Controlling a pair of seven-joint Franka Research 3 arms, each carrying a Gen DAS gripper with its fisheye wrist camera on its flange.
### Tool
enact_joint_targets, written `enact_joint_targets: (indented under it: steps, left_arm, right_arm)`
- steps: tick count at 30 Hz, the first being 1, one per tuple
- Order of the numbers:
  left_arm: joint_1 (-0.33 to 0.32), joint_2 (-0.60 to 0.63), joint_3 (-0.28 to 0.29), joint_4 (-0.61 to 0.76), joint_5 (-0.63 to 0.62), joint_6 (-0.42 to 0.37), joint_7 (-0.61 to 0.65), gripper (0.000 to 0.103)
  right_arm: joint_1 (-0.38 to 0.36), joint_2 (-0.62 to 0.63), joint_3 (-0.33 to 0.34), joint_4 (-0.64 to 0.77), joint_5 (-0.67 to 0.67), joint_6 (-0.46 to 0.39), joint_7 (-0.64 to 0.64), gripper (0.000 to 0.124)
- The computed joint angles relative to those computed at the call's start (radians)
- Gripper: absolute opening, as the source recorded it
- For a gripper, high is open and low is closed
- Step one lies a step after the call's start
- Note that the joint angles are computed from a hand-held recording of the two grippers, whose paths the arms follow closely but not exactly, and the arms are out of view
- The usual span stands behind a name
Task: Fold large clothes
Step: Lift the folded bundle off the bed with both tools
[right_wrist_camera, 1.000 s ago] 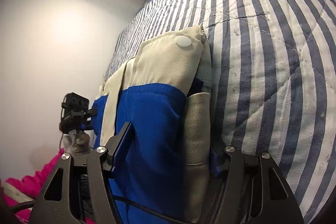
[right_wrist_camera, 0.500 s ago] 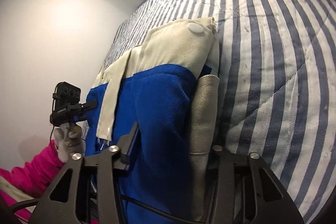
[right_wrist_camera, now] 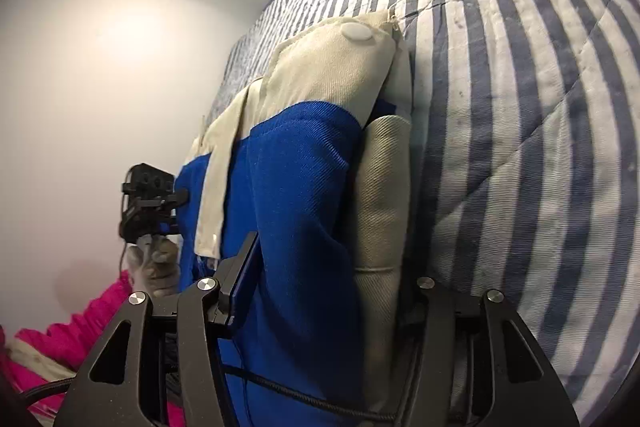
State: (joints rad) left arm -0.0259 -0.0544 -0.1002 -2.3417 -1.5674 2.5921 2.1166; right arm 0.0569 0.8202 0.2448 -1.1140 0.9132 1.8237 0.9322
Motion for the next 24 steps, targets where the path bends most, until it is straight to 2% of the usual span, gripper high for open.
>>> enact_joint_targets:
  steps: [2, 5, 8, 12, 15, 16, 17, 18, 19, 20, 21, 22, 23, 24]
  left_arm:
    - [-0.002, -0.001, -0.004, 0.004, 0.012, 0.016, -0.025, 0.051]
    - [-0.029, -0.019, -0.031, 0.011, 0.146, 0.112, -0.105, 0.042]
    - [-0.061, -0.044, -0.043, 0.010, 0.336, 0.187, -0.212, 0.038]
    - [-0.099, -0.054, -0.027, 0.008, 0.389, 0.223, -0.244, 0.038]
    - [-0.109, -0.027, -0.011, 0.011, 0.352, 0.231, -0.235, 0.044]
    - [-0.107, -0.018, -0.009, 0.011, 0.337, 0.236, -0.231, 0.055]
    - [-0.104, -0.011, -0.008, 0.007, 0.322, 0.238, -0.224, 0.074]
    - [-0.100, 0.001, -0.003, 0.010, 0.255, 0.220, -0.180, 0.077]
    - [-0.096, 0.008, 0.005, 0.014, 0.118, 0.195, -0.066, 0.077]
    - [-0.089, -0.001, -0.003, 0.007, 0.052, 0.194, -0.007, 0.077]
    - [-0.084, 0.000, -0.010, 0.010, 0.056, 0.195, -0.016, 0.075]
    - [-0.079, 0.007, -0.014, 0.021, 0.057, 0.179, -0.020, 0.052]
    - [-0.083, 0.010, -0.007, 0.026, 0.056, 0.161, -0.030, 0.045]
    - [-0.077, 0.008, -0.029, 0.027, 0.091, 0.197, -0.078, 0.043]
  right_arm:
    - [0.017, -0.030, -0.007, -0.034, -0.015, 0.039, -0.020, 0.044]
    - [0.026, -0.091, -0.012, -0.104, -0.019, 0.088, -0.063, 0.033]
    - [0.054, -0.181, -0.027, -0.194, -0.038, 0.168, -0.121, 0.027]
    - [0.096, -0.267, -0.045, -0.277, -0.072, 0.250, -0.166, 0.025]
    - [0.120, -0.268, -0.051, -0.287, -0.081, 0.280, -0.144, 0.025]
    - [0.123, -0.267, -0.051, -0.289, -0.083, 0.286, -0.142, 0.025]
    - [0.126, -0.264, -0.052, -0.287, -0.087, 0.290, -0.140, 0.025]
    - [0.126, -0.261, -0.052, -0.285, -0.088, 0.290, -0.138, 0.026]
    - [0.126, -0.252, -0.050, -0.278, -0.085, 0.287, -0.129, 0.026]
    - [0.125, -0.235, -0.052, -0.259, -0.090, 0.272, -0.108, 0.032]
    - [0.114, -0.229, -0.055, -0.263, -0.092, 0.249, -0.101, 0.040]
    - [0.114, -0.213, -0.057, -0.250, -0.096, 0.241, -0.081, 0.041]
    - [0.118, -0.205, -0.057, -0.249, -0.095, 0.253, -0.064, 0.041]
    - [0.122, -0.211, -0.056, -0.256, -0.100, 0.265, -0.060, 0.038]
